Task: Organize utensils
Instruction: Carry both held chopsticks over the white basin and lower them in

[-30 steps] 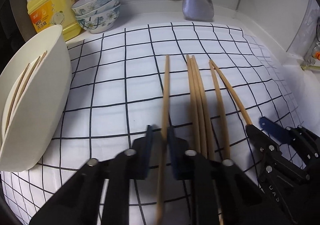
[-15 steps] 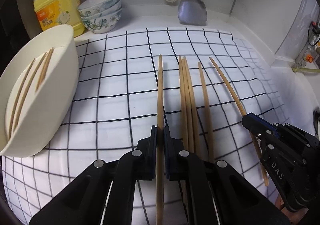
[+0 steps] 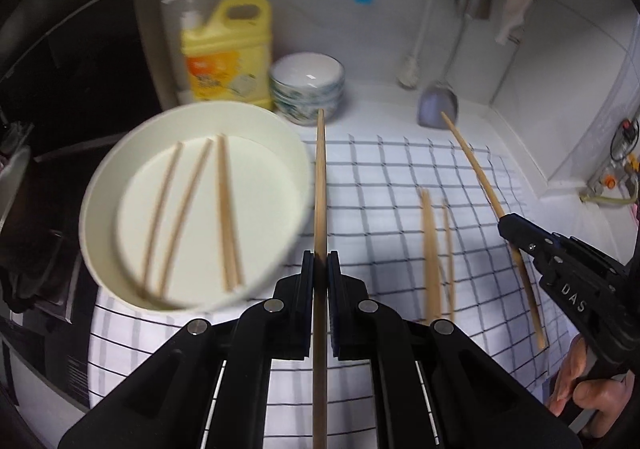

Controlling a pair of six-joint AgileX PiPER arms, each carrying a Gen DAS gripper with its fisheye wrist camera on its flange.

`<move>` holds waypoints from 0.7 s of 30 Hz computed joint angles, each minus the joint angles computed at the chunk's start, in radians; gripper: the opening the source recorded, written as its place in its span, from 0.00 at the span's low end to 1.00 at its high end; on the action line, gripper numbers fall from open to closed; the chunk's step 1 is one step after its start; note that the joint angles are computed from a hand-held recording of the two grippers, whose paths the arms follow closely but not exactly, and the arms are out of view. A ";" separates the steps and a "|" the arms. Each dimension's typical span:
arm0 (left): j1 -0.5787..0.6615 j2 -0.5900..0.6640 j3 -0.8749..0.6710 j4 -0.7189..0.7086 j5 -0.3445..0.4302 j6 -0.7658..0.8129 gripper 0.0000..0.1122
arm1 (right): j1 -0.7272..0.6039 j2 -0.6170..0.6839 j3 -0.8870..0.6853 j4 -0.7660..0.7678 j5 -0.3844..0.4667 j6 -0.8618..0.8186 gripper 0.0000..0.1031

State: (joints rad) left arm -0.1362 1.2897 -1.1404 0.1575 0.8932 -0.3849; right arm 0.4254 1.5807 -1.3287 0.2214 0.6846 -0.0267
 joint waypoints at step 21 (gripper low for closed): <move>0.709 0.355 -0.238 -0.527 0.037 0.888 0.07 | 0.394 0.796 -1.173 -0.240 0.428 0.449 0.06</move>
